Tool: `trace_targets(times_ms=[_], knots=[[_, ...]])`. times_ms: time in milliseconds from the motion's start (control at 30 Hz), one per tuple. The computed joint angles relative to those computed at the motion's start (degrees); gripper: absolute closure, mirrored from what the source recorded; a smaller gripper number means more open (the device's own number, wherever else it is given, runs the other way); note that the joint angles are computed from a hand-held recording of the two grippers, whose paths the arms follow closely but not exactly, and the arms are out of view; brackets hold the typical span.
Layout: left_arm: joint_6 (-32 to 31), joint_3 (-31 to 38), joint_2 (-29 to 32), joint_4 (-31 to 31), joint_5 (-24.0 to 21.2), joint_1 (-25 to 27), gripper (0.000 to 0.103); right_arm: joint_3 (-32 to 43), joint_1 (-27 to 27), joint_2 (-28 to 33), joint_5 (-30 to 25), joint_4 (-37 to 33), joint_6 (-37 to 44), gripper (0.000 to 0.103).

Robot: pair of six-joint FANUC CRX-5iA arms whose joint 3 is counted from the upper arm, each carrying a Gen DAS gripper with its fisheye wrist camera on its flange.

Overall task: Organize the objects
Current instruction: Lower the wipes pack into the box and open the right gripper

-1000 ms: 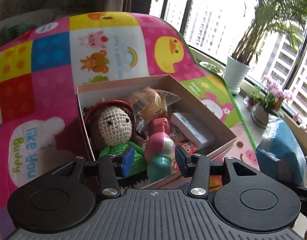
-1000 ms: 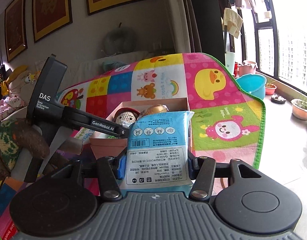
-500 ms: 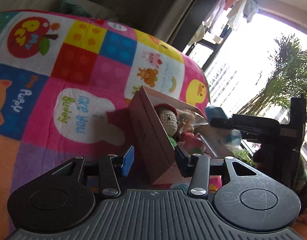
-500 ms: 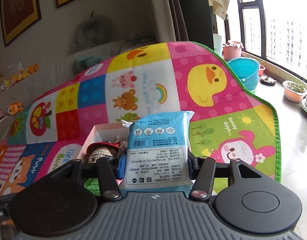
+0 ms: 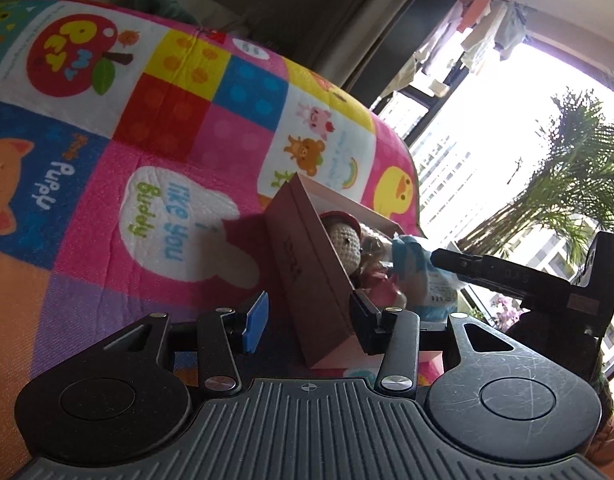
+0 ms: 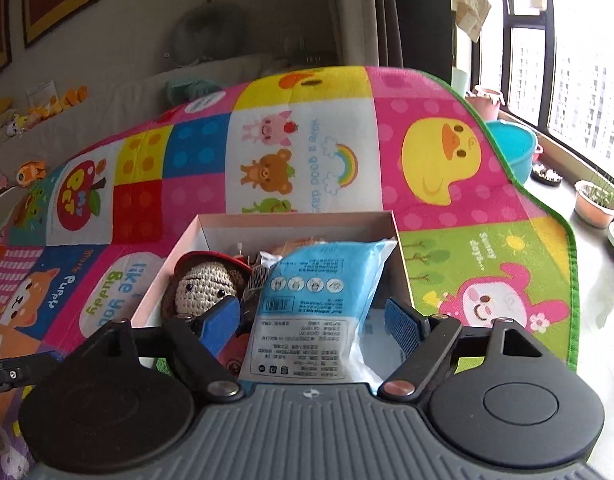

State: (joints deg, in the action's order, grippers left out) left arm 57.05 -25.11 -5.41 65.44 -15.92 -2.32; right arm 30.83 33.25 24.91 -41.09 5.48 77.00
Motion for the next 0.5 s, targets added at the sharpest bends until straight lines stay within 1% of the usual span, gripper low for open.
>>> trace_targets(times_ms=[33,67,100,133,167,200,267,333,400,500], knots=[[-0.2,0.8,0.4,0.0,-0.2,-0.3,0.054,-1.0,-0.3,-0.9,1.9,0.0,-0.2,0.023],[-0.3,1.6,0.8,-0.2,-0.4,-0.5,0.054,-1.5,-0.7,-1.4,3.4,-0.2,-0.6,0.026],[-0.1,2.6,1.3,-1.0,-0.7,-0.7,0.054,-1.1,-1.1,-1.3,4.2,-1.0,-0.5,0.034],[0.7,3.7,1.7,-2.6,-1.1,-0.8,0.054,0.3,-1.5,-0.5,3.8,-2.6,0.1,0.04],[2.9,5.2,2.2,-5.6,-1.7,-0.7,0.054,3.0,-2.0,0.9,2.0,-5.0,1.0,0.051],[6.4,7.0,2.7,-9.9,-2.9,-0.2,0.054,5.9,-2.4,2.7,-0.3,-6.9,1.4,0.058],[15.3,11.1,3.6,-20.1,-5.8,0.9,0.054,9.1,-3.2,5.4,-2.6,-10.1,0.0,0.057],[22.4,14.9,4.4,-28.7,-8.3,1.4,0.054,9.5,-4.4,5.6,-2.4,-16.4,1.6,0.057],[26.9,18.6,5.6,-34.8,-11.2,1.4,0.054,7.6,-4.9,4.6,-0.8,-19.1,3.1,0.057],[31.4,24.0,8.3,-41.2,-15.1,0.7,0.054,6.4,-6.7,3.0,-1.6,-24.4,7.1,0.055]])
